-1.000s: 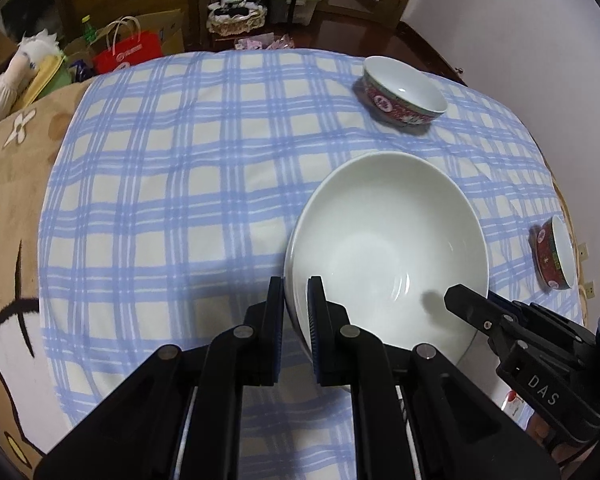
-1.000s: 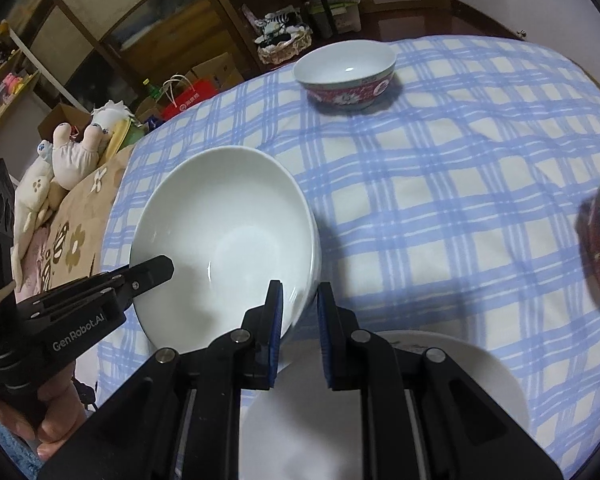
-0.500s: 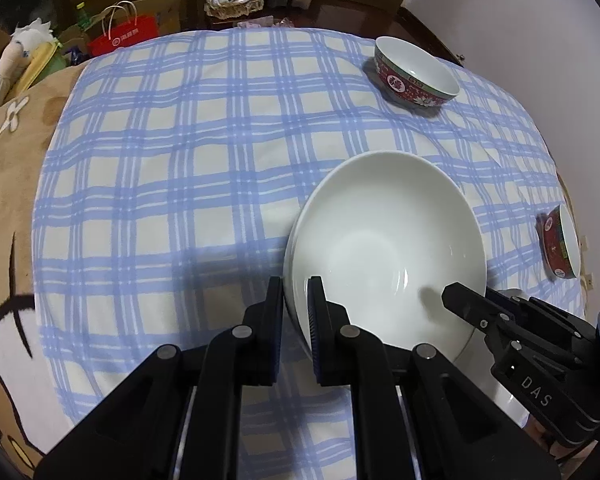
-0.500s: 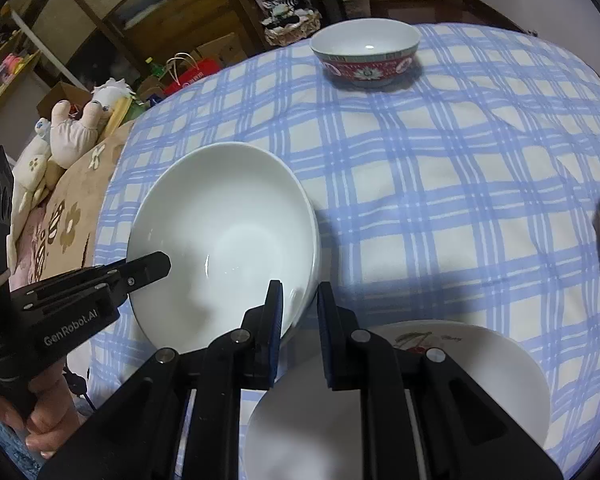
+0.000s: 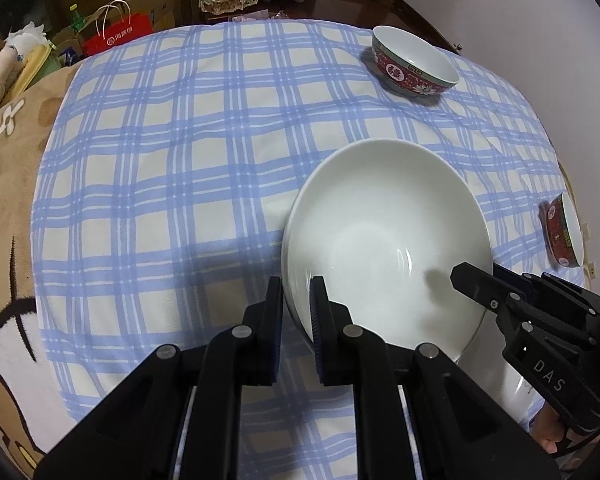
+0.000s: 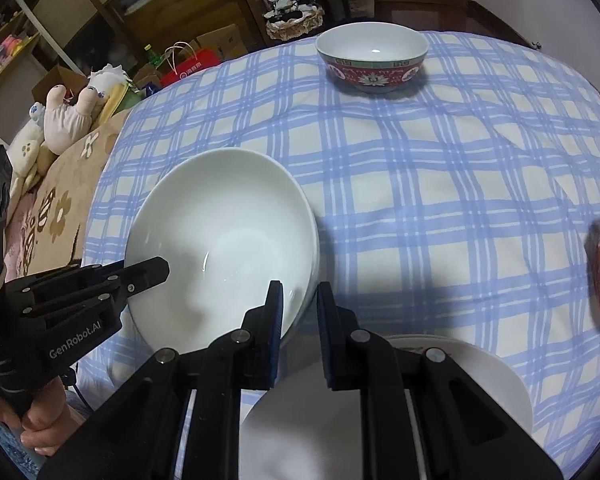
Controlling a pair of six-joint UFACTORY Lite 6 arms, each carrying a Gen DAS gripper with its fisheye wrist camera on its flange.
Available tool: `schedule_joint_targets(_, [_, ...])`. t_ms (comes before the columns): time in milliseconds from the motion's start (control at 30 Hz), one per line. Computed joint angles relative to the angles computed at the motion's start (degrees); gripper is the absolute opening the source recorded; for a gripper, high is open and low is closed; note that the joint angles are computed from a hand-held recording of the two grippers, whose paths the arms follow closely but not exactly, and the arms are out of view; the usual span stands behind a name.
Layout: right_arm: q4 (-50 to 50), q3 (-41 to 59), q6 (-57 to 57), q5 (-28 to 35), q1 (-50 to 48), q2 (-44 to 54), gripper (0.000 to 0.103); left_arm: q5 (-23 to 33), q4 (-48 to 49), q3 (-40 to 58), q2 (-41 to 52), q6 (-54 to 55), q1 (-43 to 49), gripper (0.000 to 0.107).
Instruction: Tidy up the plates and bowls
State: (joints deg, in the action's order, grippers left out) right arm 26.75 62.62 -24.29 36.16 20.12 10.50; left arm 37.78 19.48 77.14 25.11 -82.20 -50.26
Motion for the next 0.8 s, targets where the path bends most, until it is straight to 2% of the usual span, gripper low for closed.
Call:
schedule_joint_targets(267, [-0.2,0.3,0.6,0.1,0.2,0.2,0.018,-1.9,-0.5,-1.6,-1.0,0.1,0.5,0.014])
schedule_joint_targets(800, [-3.9,0.7,3.0,-0.9,1.8,0.2,0.018,-0.4,0.6,0.0,0.4,-0.5,0.0,0.014])
